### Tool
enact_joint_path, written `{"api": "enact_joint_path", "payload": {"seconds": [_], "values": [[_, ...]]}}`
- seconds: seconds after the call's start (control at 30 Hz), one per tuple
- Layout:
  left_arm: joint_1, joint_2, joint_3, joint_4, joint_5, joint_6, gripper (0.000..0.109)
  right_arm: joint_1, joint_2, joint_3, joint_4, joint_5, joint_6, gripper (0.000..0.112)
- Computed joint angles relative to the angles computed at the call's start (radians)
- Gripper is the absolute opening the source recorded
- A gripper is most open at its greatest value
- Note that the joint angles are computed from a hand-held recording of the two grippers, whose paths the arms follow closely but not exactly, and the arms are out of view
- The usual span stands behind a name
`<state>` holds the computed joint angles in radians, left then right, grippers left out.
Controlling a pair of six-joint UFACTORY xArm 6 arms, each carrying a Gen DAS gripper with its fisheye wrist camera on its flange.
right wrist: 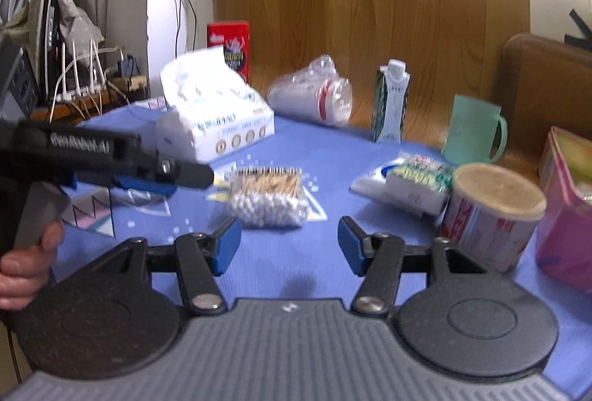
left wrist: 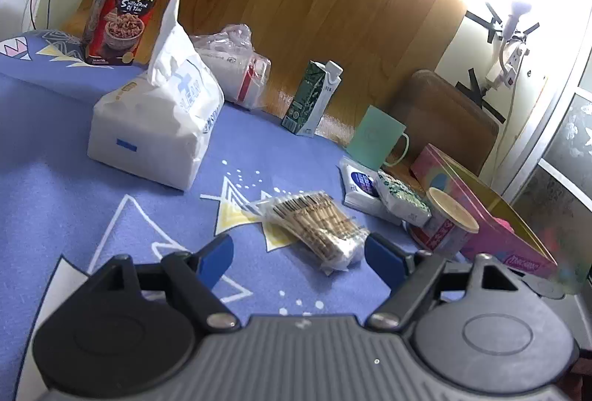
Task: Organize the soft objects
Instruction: 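Grasp the cotton swab pack with the right gripper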
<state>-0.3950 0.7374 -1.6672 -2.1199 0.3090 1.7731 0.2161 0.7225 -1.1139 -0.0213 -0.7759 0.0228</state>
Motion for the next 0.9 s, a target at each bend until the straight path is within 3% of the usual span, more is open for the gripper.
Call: {"api": "enact_joint_path", "payload": {"seconds": [0.37,0.9], "values": [[-0.006,0.005,-0.007,-0.014,-0.008,0.021,0.081,-0.075,-0.003,-0.002,-0.163,0.025,0.214,0.061],[0.000,-0.002,0.000,-0.042,0.010,0.064,0.081,-0.077,-0.003,-0.005,-0.174,0.032,0.208,0.063]]}}
